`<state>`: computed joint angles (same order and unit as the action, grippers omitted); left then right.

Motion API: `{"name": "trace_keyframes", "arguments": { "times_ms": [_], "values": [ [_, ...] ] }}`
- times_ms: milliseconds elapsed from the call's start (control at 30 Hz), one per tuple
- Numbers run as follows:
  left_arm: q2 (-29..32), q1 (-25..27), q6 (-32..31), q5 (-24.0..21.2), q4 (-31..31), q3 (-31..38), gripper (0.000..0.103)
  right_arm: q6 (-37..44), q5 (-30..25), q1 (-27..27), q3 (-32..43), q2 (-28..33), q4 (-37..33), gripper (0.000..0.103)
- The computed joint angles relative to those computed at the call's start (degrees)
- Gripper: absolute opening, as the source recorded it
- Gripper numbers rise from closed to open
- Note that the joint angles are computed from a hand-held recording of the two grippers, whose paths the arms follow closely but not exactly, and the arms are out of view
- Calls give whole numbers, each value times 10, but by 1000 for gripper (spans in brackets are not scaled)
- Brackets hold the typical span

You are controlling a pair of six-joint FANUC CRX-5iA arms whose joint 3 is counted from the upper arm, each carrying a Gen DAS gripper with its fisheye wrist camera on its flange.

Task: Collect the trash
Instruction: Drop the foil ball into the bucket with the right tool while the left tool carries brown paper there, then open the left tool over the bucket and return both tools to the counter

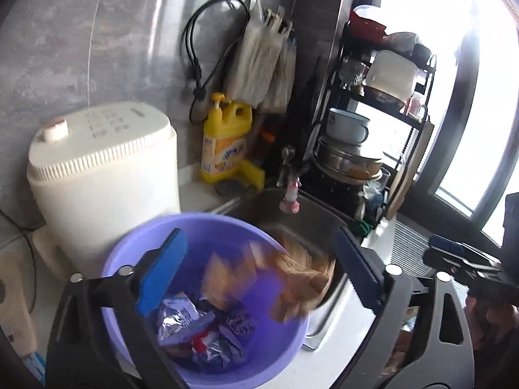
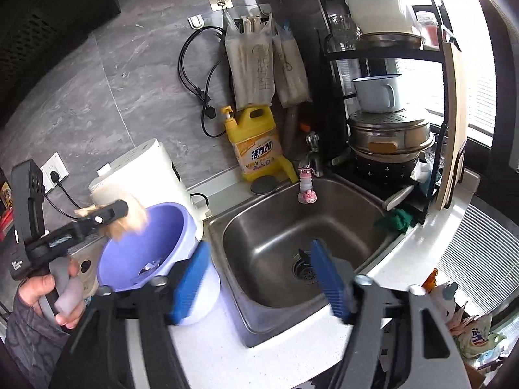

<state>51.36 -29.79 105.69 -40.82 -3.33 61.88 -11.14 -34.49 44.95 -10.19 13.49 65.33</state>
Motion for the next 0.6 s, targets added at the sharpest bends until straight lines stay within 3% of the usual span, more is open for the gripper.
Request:
{"name": "trace_keyframes", "arguments": {
  "times_ms": [200,333,467,600],
  "values": [
    [-55,6,47,23,-37,-83,96,10,7,9,12,11,-3,82],
    [-99,9,91,31,-79,-141,97,20,21,15,31,27,2,93],
    [-153,5,197,19,-171,-199,97,55,35,24,64,49,-15,96],
    [-199,4,263,7,-233,-251,97,94,46,34,98,72,-42,96]
  ]
}}
